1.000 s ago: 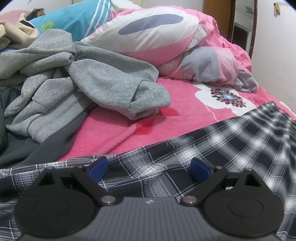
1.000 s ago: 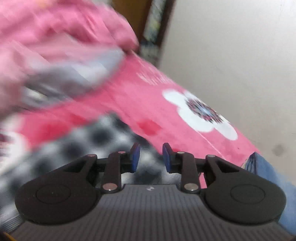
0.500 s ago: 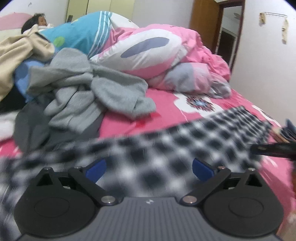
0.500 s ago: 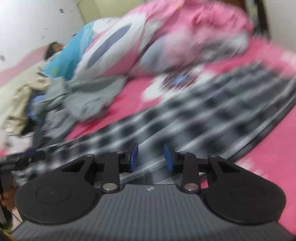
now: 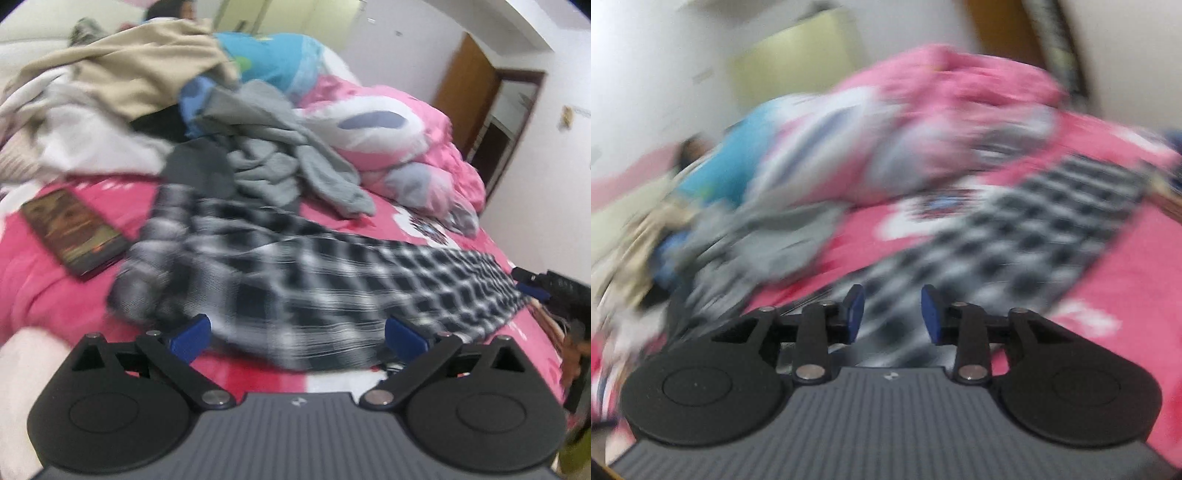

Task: Fold clothes
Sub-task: 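Lift both open grippers away from the plaid pants, then grasp the plaid pants with the right gripper while the left gripper grasps beside it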

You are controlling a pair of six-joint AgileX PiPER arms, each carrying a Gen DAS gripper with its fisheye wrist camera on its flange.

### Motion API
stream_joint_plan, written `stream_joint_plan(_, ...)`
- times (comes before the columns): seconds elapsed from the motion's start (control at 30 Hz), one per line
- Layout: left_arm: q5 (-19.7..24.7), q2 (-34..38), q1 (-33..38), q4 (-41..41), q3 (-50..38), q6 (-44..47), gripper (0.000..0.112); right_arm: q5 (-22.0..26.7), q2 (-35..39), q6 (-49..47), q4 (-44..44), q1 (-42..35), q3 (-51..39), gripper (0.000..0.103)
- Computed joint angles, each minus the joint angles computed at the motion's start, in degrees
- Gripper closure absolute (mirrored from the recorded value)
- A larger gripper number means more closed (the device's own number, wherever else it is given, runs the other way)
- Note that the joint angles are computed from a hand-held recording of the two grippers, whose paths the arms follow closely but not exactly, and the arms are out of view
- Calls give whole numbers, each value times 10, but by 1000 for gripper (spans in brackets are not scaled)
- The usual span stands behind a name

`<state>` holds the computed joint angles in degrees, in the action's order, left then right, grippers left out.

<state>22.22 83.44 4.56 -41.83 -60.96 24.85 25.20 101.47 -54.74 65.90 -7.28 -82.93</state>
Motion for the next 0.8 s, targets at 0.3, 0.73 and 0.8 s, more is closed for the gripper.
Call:
stream_joint_plan(0.3, 71, -40, 157, -205, 54, 152, 11, 56, 9, -316, 51, 225, 11, 43)
stream_joint_plan(0.73, 135, -35, 311, -322, 88, 244, 11, -64, 136, -349, -134, 414, -122, 30)
stream_joint_plan(0.8, 142, -27, 318, -329, 86, 254, 11, -99, 151, -293, -211, 433, -129, 32)
